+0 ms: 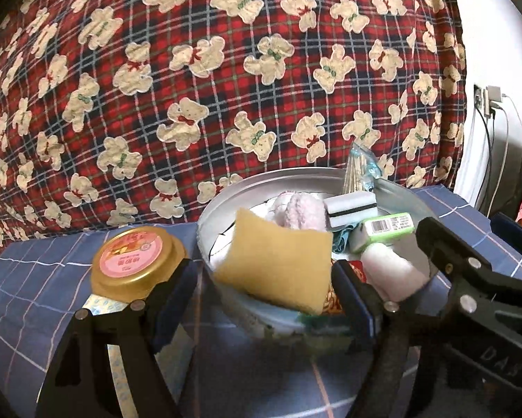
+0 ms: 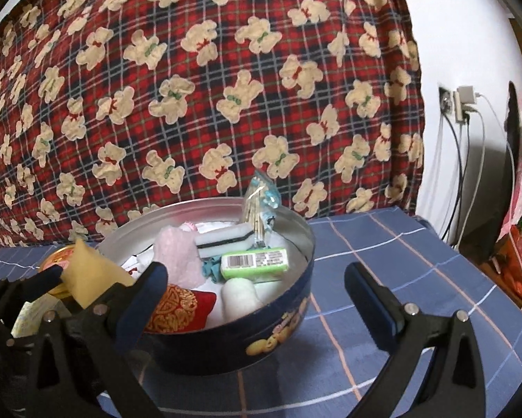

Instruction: Organize soft objects

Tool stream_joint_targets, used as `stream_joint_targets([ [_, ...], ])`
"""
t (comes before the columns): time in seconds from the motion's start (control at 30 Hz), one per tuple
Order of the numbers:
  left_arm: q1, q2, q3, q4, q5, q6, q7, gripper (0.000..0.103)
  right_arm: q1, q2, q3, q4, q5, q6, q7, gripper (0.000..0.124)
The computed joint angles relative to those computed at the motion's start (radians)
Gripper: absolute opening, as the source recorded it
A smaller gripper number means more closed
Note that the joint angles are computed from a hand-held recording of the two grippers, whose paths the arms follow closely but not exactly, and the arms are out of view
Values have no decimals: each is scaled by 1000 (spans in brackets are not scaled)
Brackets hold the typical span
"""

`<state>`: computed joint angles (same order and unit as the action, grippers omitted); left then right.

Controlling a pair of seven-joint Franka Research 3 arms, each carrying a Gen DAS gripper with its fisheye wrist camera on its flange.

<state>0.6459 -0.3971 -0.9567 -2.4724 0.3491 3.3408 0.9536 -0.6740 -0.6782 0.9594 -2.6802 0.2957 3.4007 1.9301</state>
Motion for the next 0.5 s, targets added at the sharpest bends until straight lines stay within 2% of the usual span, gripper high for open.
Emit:
stream_joint_targets([
  [0.13, -23, -60, 24, -51, -21, 43, 6, 81, -5, -81, 36, -41, 28, 43, 12, 103],
  [0.27, -84, -92, 81, -100, -48, 63, 31, 81, 18, -146, 43, -66, 36, 20, 18, 103],
  [0.5, -118, -161, 109, -169, -109, 108, 62, 81, 65, -191, 24, -105, 19, 25, 60, 103],
])
